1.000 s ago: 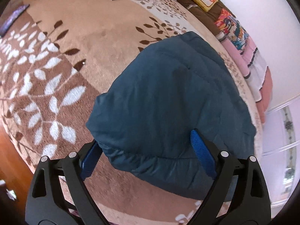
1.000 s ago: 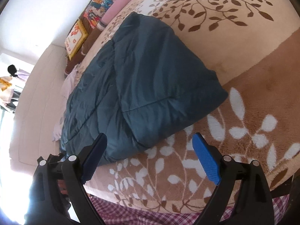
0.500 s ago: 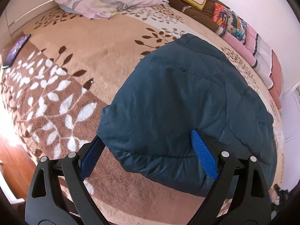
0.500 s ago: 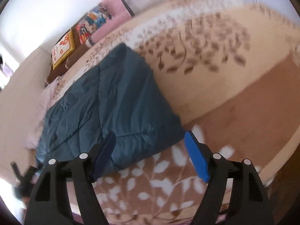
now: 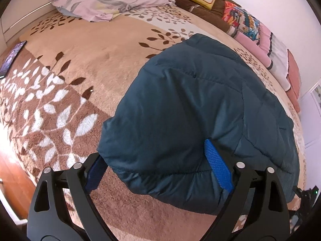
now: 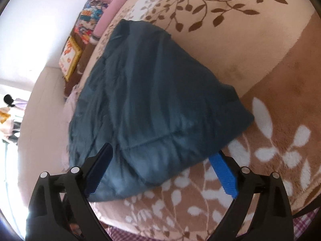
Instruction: Fold large clothes
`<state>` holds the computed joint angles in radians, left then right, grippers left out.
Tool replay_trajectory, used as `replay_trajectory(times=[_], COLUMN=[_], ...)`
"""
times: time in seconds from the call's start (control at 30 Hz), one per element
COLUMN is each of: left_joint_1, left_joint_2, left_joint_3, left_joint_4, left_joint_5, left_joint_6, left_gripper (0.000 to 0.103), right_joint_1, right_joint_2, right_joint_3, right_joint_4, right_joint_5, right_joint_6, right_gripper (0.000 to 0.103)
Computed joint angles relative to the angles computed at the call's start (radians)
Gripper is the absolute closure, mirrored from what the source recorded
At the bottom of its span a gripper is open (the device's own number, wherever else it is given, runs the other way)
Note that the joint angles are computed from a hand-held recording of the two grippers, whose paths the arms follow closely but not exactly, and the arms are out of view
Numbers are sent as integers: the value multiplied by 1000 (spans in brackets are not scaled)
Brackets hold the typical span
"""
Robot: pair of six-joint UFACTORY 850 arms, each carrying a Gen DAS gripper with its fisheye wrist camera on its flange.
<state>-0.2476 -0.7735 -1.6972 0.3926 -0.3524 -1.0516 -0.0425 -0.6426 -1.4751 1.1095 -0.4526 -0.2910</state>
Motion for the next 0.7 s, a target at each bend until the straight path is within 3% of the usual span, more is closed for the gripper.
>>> replay_trajectory(times=[0.27,0.33,0.5,0.7], left_joint_1=[-11,-10,-6,13], left_joint_2=[9,15,39,77], left_joint_3=[11,20,55,116], left_joint_4=[155,180,227,102], left_joint_5=[4,12,53,154], left_joint_6=[-117,-139,-192,-114], left_gripper=[38,46,70,80], right_joint_1=[5,0,6,-2], right_joint_2=[-1,6,17,29], right_joint_3=[11,26,38,59], right_joint_4=[-19,50,58,179], right_joint_5=[44,42,58,32], right_joint_6=[-19,-89,-128,-257], right_gripper=[33,45,56,73])
